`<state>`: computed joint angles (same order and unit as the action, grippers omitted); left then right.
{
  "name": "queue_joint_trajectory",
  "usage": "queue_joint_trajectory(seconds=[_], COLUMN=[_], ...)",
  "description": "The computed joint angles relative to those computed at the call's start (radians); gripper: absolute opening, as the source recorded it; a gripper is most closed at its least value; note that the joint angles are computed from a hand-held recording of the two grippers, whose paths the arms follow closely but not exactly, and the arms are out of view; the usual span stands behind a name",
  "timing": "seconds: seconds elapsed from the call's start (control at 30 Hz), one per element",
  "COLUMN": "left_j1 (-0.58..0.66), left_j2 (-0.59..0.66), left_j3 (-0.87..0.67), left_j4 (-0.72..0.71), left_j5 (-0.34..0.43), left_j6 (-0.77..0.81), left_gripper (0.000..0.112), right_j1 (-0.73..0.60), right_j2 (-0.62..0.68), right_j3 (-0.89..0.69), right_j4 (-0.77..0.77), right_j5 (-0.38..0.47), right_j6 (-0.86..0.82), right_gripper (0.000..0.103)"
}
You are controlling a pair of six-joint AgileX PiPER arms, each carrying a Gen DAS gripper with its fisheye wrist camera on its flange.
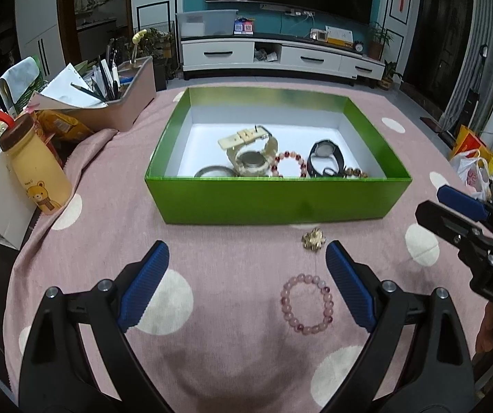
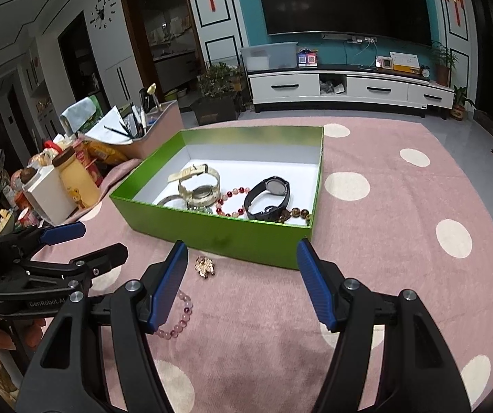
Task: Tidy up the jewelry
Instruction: 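Withdraw both tools from the box toward the pink bead bracelet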
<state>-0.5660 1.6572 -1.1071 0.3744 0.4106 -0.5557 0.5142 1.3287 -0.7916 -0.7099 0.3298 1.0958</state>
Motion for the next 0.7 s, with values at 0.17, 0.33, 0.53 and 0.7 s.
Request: queue_joint_trajectory(seconds=[0.17,0.33,0.53,0.7], left_j1=[-0.001,-0.01,-0.029,-0.026], left_j2=[-0.008,0.001,0.024,0.043], left_j3=[0.031,0.057,0.068,0.061], left_j4=[-0.016,-0.031,-0.033,-0.089], left_j5=[-0.005,-0.007,-0.005,-0.013], left_j6=[0.023,0.057,0.077,0.129], left_gripper=[0.094,0.094,0.094,0.094], right_j1=[-0.003,0.002,0.007,0.007], right_j2=[0.01,0.032,0.059,0.089], right_j3=[-0.003,-0.012,-0.025,-0.038], right_j4=[0.047,0.101,0.154,0.196], right_j5=[0.0,0.002,-0.001,-0.006], right_j6=[-0.044,-0.105,-0.163,-0.204], right_gripper=[0.066,0.066,0.066,0.066])
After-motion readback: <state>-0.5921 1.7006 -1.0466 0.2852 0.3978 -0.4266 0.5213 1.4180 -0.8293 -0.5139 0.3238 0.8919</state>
